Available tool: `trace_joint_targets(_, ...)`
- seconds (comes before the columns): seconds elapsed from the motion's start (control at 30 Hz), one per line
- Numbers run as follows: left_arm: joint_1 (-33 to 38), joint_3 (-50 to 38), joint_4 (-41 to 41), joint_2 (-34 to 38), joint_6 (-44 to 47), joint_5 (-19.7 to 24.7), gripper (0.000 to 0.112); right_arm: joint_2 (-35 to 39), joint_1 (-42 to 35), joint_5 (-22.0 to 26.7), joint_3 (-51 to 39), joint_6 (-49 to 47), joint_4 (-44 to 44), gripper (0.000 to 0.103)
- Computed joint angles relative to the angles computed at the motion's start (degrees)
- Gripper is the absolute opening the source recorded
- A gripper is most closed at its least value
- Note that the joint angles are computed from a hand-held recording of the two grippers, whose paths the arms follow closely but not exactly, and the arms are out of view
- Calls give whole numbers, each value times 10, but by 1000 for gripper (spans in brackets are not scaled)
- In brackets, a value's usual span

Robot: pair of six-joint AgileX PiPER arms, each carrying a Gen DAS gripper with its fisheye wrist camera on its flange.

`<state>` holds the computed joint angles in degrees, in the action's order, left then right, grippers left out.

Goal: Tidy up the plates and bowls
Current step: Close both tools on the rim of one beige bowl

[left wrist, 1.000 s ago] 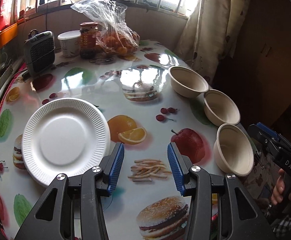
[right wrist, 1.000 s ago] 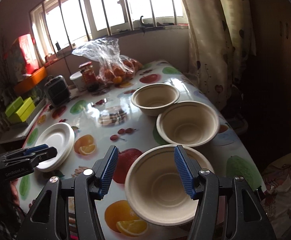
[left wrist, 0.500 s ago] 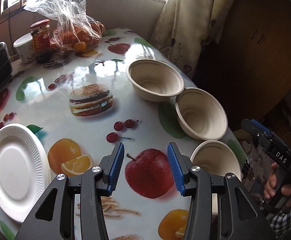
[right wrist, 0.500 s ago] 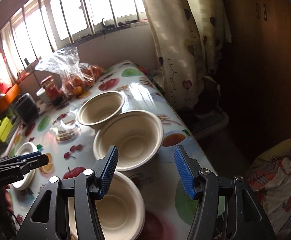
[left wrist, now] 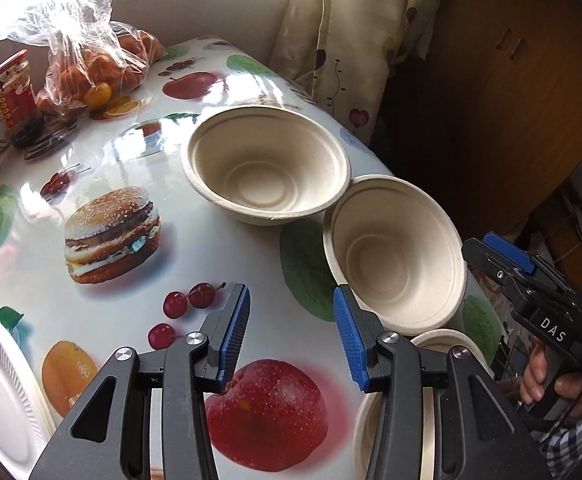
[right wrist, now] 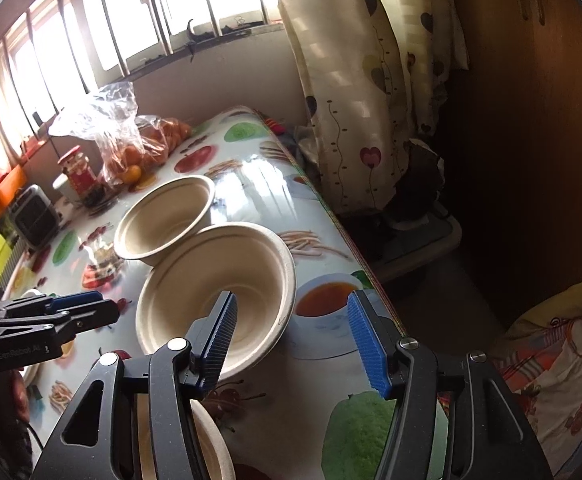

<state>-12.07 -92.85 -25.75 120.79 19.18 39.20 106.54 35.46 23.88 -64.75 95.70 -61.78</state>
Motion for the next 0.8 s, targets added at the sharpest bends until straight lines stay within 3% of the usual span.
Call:
trace_joint_targets(0.13, -3, -37, 0, 26, 1, 19, 42, 17, -12, -11, -13, -24, 24, 46)
trace_joint_targets(0.33, -4, -90, -5, 63, 3, 52, 30, 29, -19, -26, -24, -55, 50, 35)
trace_joint_targets(0.8, 5, -135, -46, 91, 20, 93, 29, 27, -21, -28, -22, -40, 42, 29)
